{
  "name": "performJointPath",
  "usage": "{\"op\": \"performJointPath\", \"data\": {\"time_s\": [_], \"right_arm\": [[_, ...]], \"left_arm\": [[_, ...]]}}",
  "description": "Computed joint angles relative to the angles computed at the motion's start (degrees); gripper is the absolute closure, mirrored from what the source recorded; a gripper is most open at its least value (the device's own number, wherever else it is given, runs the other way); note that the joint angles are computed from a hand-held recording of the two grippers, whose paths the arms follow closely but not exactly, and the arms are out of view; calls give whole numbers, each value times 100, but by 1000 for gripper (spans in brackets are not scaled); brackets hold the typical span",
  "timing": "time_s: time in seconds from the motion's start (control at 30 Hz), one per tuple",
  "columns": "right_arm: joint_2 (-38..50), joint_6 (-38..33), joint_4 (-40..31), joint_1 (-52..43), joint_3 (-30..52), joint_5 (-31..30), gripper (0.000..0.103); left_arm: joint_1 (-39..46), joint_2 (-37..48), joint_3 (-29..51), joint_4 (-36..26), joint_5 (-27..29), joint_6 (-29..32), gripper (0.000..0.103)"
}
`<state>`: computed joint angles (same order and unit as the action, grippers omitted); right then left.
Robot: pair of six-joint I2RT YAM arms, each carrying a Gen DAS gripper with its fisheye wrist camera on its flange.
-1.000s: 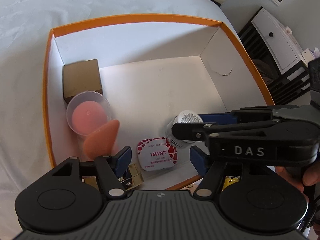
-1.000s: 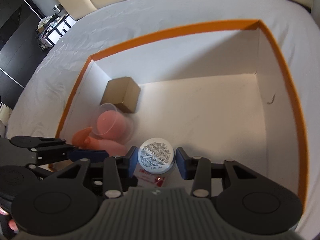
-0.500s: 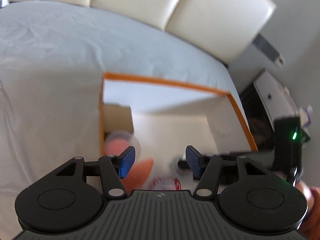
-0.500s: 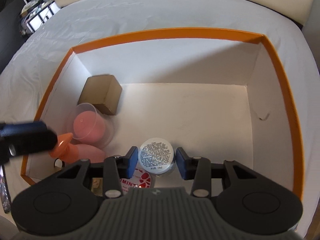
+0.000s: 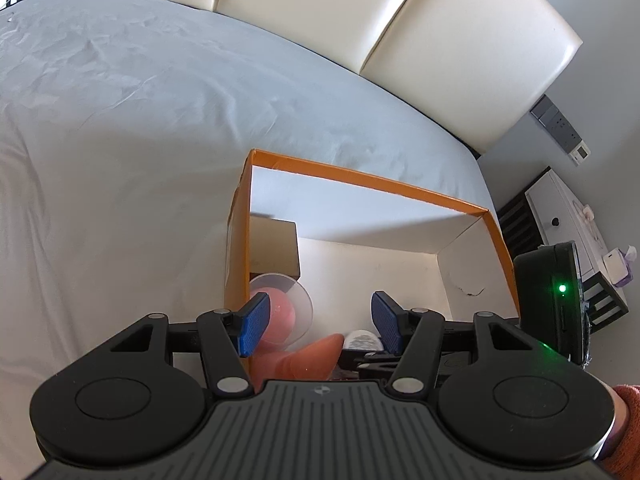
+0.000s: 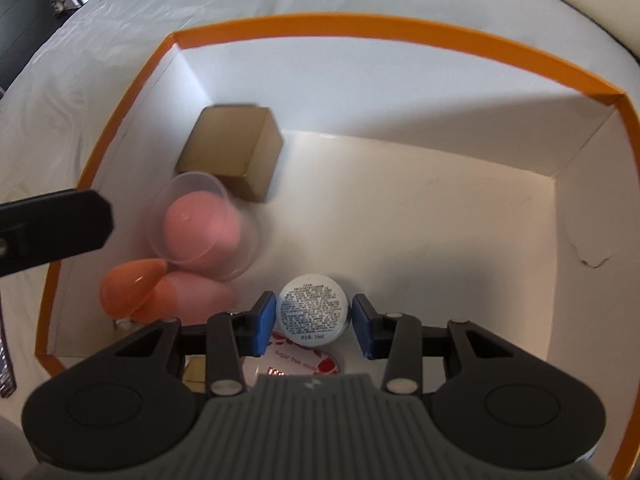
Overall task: Organize rigid objects
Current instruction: 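Lower the tin into the box and open the left tool while the right tool releases the jar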
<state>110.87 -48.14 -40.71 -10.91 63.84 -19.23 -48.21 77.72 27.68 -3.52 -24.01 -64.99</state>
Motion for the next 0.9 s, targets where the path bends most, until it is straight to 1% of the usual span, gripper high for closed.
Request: {"op": "performJointPath", "data": {"time_s": [0.07, 0.2, 0.37, 0.5, 0.67, 0.8, 0.9], "right_arm": [[10, -76, -92, 29, -4, -72, 62], [-77, -51, -27, 108, -106, -143, 62], [-69, -49, -104, 186, -116, -131, 62], [38, 19, -323, 151, 61, -190, 61], [-216, -87, -323, -8, -44, -361, 60], [-587, -403, -232, -392, -264, -657, 59], [-870, -996, -399, -929, -394, -1122, 54]], "left_arm": [[-20, -22, -9, -27, -7, 3, 35], [-2, -65, -34, -72, -7, -27, 35], [0, -48, -13, -79, 15, -19, 35], [-4, -4, -17, -37, 61, 15, 35], [-125, 89, 82, -98, -53, 69, 35], [-355, 227, 282, -309, -318, 104, 35], [-500, 324, 420, -452, -464, 70, 35]]}}
